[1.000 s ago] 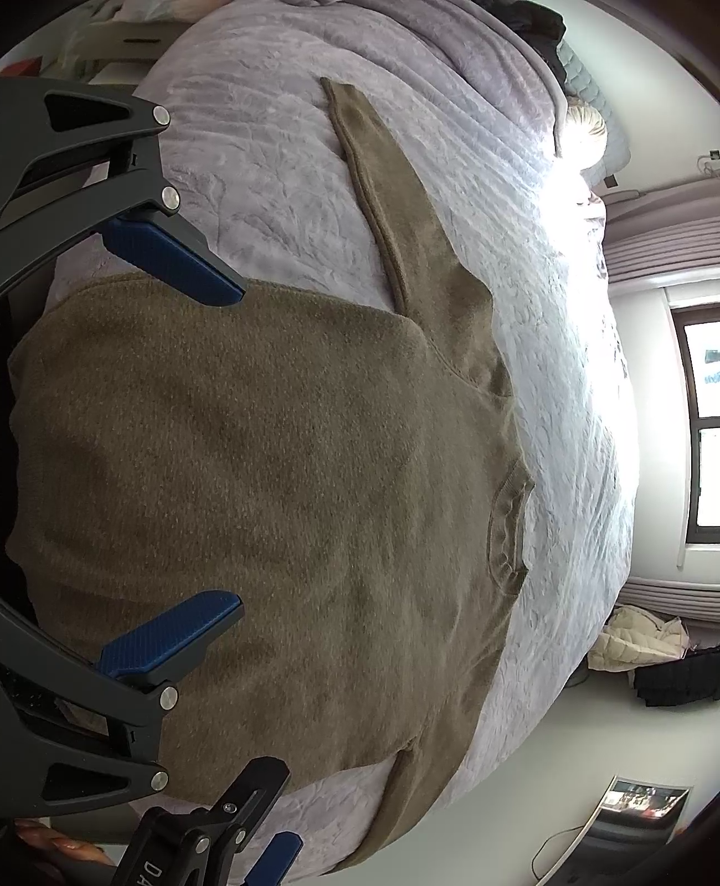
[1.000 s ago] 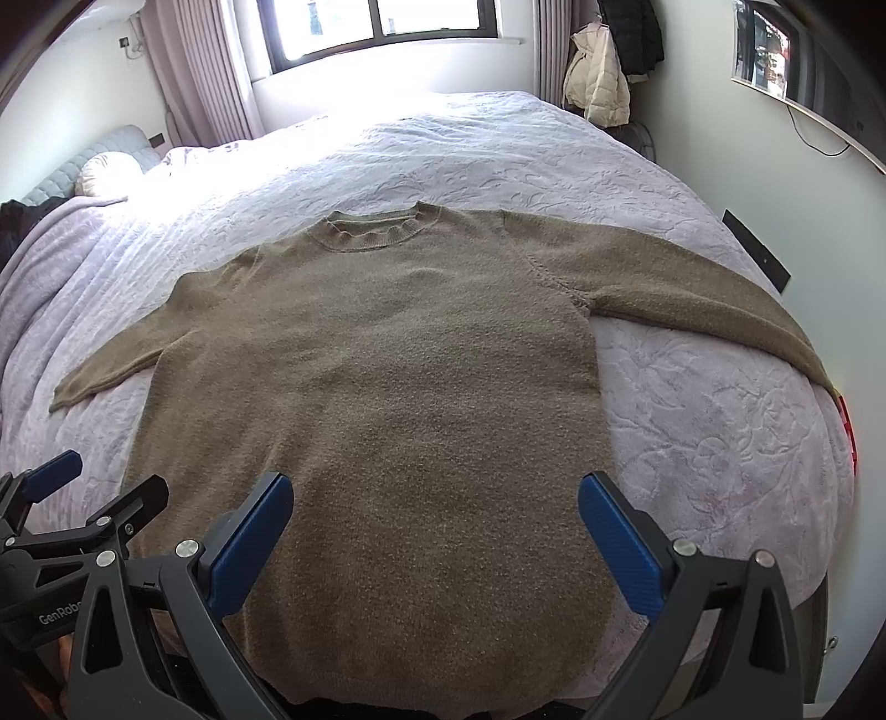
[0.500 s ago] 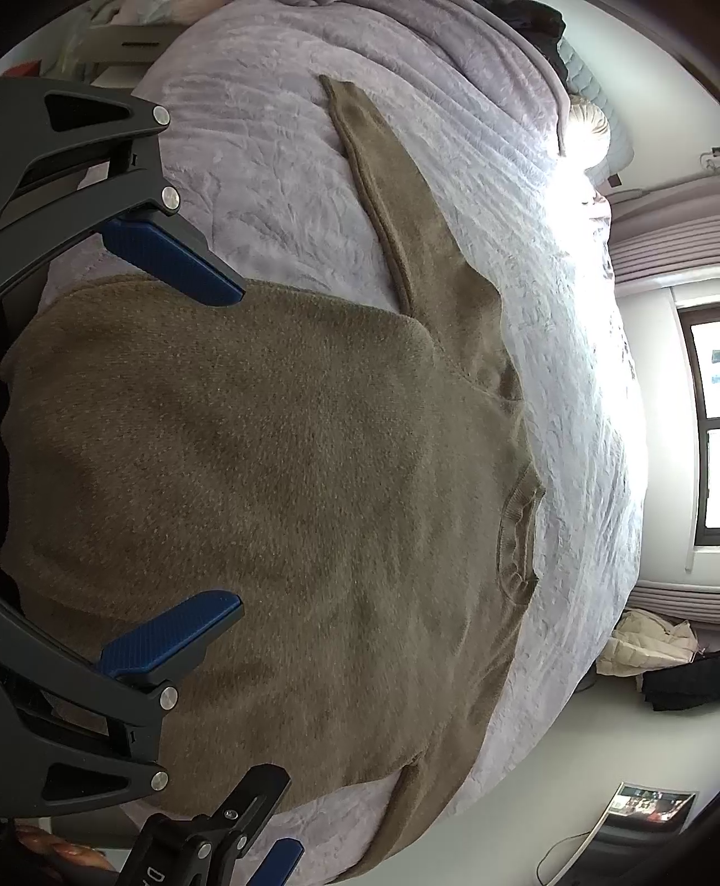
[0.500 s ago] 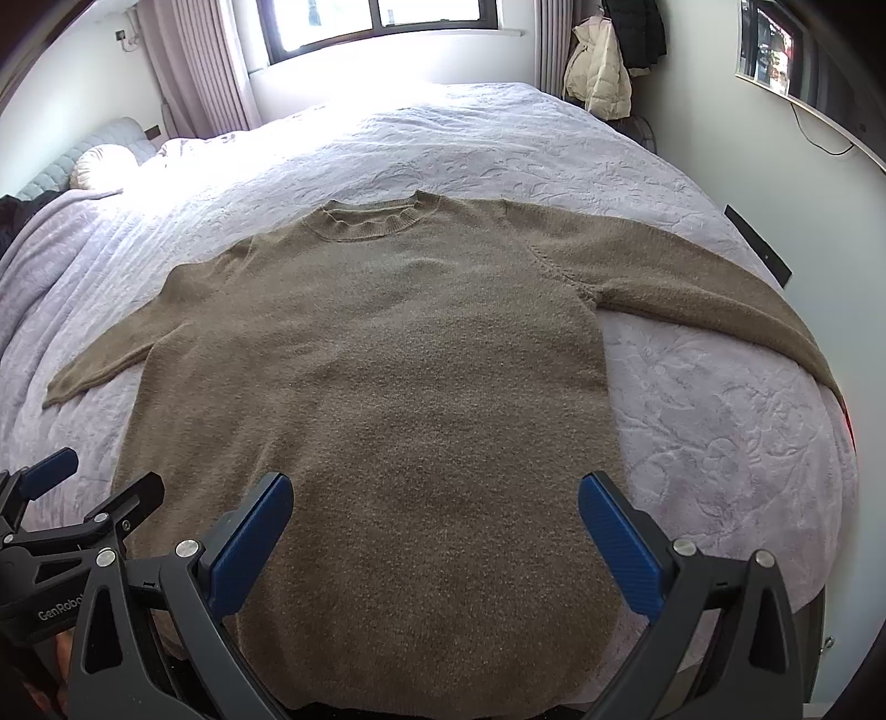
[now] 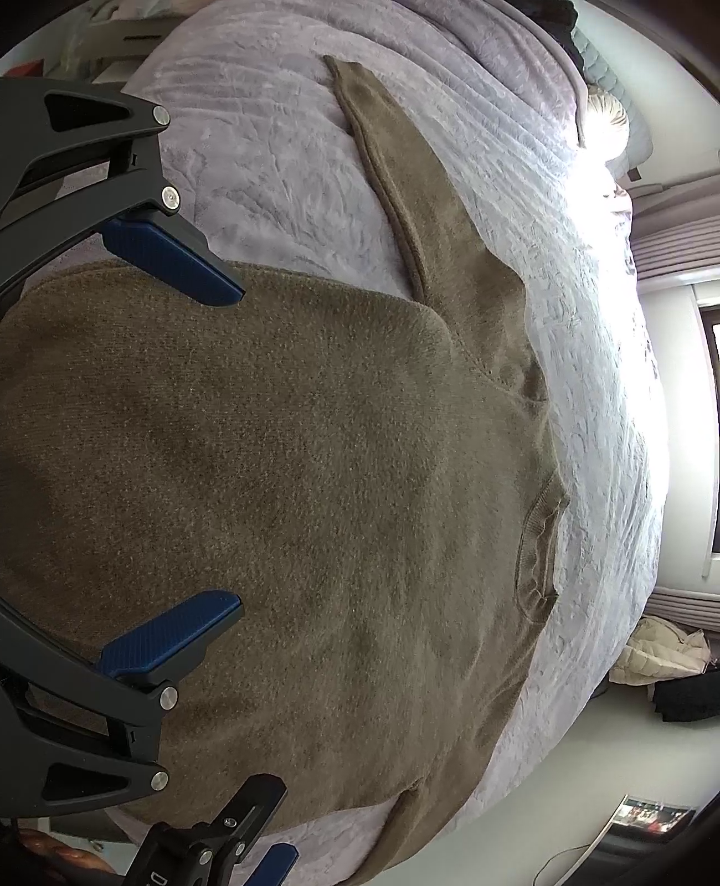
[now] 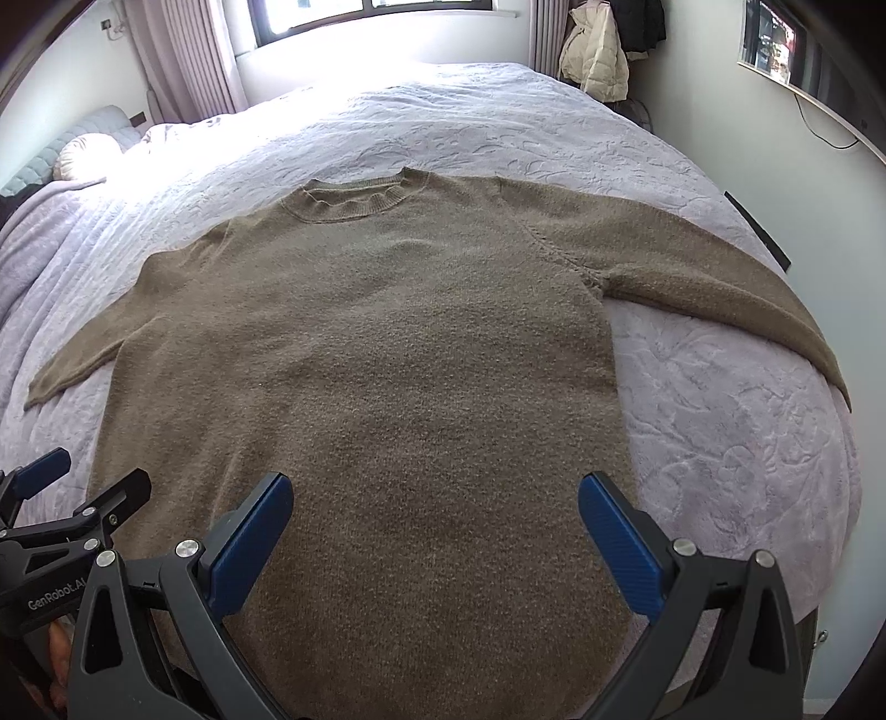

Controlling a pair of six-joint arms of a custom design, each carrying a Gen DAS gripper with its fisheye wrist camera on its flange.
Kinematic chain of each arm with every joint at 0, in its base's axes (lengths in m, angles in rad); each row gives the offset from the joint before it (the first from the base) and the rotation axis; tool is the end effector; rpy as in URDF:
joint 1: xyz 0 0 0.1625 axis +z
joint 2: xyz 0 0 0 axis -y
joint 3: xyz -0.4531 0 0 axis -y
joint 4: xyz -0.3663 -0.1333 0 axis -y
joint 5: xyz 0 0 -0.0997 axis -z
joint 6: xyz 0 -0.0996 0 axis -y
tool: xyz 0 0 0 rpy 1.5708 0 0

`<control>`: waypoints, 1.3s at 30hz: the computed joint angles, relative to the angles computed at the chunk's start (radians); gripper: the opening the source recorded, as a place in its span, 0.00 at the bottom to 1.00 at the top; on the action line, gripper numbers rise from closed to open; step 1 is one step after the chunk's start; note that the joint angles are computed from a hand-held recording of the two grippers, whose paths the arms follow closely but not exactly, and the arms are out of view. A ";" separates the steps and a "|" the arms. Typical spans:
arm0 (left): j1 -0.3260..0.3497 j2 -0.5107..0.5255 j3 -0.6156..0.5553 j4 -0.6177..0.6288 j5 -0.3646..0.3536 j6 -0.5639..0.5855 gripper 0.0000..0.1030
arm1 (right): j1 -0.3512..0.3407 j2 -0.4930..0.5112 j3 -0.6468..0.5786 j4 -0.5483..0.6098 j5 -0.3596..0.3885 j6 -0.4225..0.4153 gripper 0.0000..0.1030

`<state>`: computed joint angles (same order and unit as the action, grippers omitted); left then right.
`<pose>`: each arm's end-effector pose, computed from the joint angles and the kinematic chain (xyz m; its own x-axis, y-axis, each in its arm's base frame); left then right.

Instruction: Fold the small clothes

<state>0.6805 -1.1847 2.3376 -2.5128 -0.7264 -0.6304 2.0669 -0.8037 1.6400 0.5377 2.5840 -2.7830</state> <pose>-0.1825 -0.4150 0.1619 -0.6873 0.1339 -0.7139 0.4393 0.8593 -0.2618 0.2678 -0.3923 0.1457 -0.6735 0.2035 0.7106 -0.2461 0.8448 -0.4751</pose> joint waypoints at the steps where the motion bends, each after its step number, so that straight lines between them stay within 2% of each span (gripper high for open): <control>1: 0.007 0.004 -0.003 -0.006 -0.001 0.006 1.00 | -0.003 0.003 -0.005 0.002 -0.001 -0.002 1.00; 12: 0.084 0.031 -0.045 -0.055 0.001 0.064 1.00 | -0.034 0.050 -0.080 0.009 -0.020 -0.052 1.00; 21: 0.115 0.050 -0.068 -0.098 -0.003 0.115 1.00 | -0.049 0.078 -0.127 0.018 -0.030 -0.084 1.00; 27: 0.160 0.041 -0.082 -0.196 -0.049 0.204 1.00 | -0.051 0.094 -0.159 0.011 -0.043 -0.108 1.00; 34: 0.289 -0.019 -0.106 -0.378 -0.081 0.331 1.00 | -0.041 0.133 -0.227 0.000 -0.085 -0.180 1.00; 36: 0.349 -0.045 -0.113 -0.453 -0.088 0.356 1.00 | -0.040 0.143 -0.243 -0.005 -0.112 -0.198 1.00; 39: 0.451 -0.081 -0.134 -0.516 -0.106 0.336 1.00 | -0.039 0.164 -0.267 0.000 -0.147 -0.213 1.00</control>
<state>1.1313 -1.2661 2.2038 -3.0293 -0.8321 -0.2948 2.0275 -0.6395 1.3726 0.5375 2.4373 -2.9962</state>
